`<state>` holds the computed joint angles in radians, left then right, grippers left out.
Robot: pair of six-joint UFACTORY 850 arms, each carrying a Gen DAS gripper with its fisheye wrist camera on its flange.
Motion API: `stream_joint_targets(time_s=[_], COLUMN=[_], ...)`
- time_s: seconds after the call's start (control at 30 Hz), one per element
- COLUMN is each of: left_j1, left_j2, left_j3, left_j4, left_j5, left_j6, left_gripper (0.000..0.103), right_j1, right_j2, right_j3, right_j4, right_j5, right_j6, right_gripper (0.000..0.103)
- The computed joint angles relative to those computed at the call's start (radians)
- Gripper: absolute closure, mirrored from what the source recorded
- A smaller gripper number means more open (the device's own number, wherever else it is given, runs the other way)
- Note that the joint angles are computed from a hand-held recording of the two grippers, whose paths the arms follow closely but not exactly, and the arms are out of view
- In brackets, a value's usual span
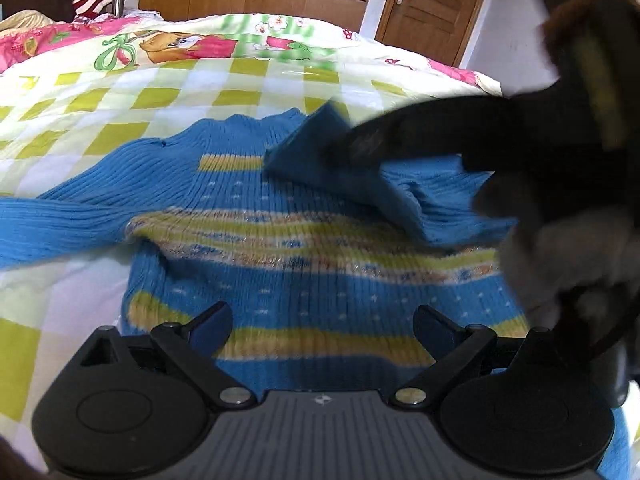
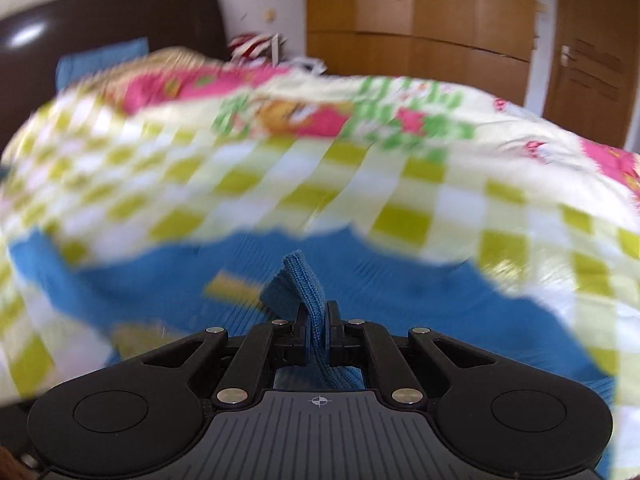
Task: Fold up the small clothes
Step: 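Grasp the sleeve cuff with the right tool and lift it, then lay the held sleeve across the sweater body and open the right tool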
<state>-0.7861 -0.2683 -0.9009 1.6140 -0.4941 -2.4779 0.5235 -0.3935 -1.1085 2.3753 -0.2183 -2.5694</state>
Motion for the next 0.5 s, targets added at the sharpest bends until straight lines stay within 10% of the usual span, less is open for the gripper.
stream_joint_targets(time_s=[0.3, 0.5], left_j1=[-0.006, 0.0], left_j2=[0.007, 0.024], left_j3=[0.029, 0.053], left_j4=[0.098, 0.179], left_j5=[-0.012, -0.002], left_j6=[-0.057, -0.148], left_gripper=[0.0, 0.0], right_j1=[0.019, -0.01], right_j2=[0.018, 0.072], right_j3=[0.02, 0.029], right_j4=[0.202, 0.433], right_j5=[-0.005, -0.147], right_j6=[-0.201, -0.243], right_gripper=[0.098, 0.098])
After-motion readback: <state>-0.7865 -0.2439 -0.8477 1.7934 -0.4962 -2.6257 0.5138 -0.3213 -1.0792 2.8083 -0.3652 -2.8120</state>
